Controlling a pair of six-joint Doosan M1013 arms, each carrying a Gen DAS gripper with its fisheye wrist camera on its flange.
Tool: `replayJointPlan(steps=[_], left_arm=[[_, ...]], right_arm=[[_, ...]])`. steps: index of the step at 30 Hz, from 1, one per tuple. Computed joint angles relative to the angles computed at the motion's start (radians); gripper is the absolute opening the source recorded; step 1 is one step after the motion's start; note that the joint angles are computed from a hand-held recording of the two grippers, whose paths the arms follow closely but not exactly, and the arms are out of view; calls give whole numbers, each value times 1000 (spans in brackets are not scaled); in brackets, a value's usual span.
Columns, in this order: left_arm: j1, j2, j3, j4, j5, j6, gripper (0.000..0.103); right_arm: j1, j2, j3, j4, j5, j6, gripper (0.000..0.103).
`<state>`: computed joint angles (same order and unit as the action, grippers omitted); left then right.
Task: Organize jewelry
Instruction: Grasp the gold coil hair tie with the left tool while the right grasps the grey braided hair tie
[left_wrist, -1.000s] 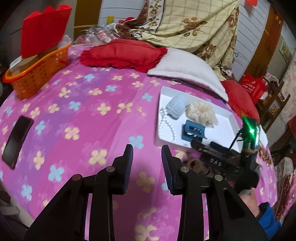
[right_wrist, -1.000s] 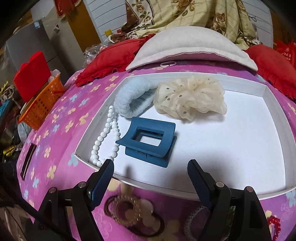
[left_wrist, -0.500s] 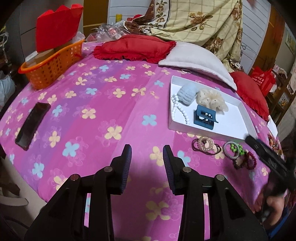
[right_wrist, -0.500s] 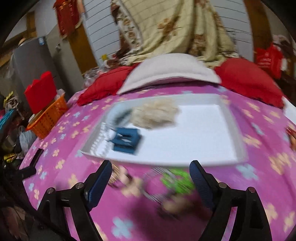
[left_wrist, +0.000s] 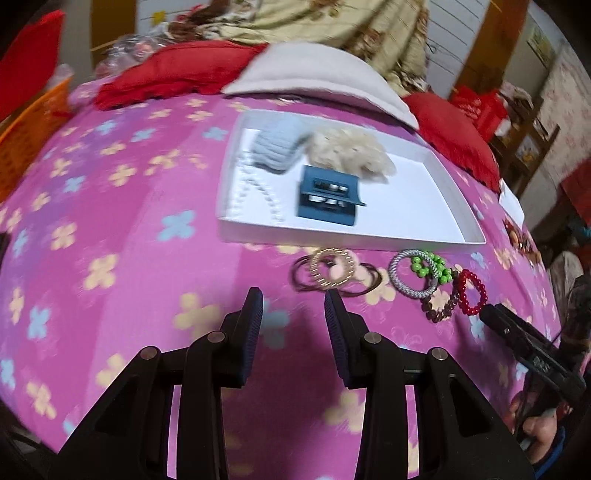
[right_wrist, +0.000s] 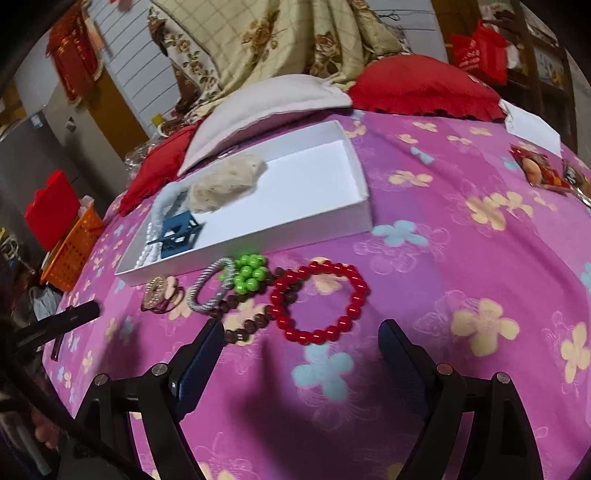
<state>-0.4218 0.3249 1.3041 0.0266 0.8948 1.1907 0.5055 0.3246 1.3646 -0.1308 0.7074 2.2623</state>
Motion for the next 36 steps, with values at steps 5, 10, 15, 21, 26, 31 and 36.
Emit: replayJointPlan(steps=[5,10,15,21,26,31,36], left_arm=[[-3,70,-72,-49,37,59,34],[-18,110,-113,-24,57,80,21],[-44,109,-114,57,102,85,4],[-15,17,10,27,98,37,3],[40,-64,115,-71,38,7,3],[55,-105,155,-85,-21,-18,3],[53,-112,159,-104,-37,19,3]], right_arm=[[7,7,-7,12,-2,-34,84],[14,10,-12,9,2,-57,84],[18,17,-27,16,14,-82,84],[26,26,-45,40,25,-129,84],[38,55,-91,85,36,-234,84],[56,135,-214,94,108,-388,69],[71,233,-343,32,249,-440,44]])
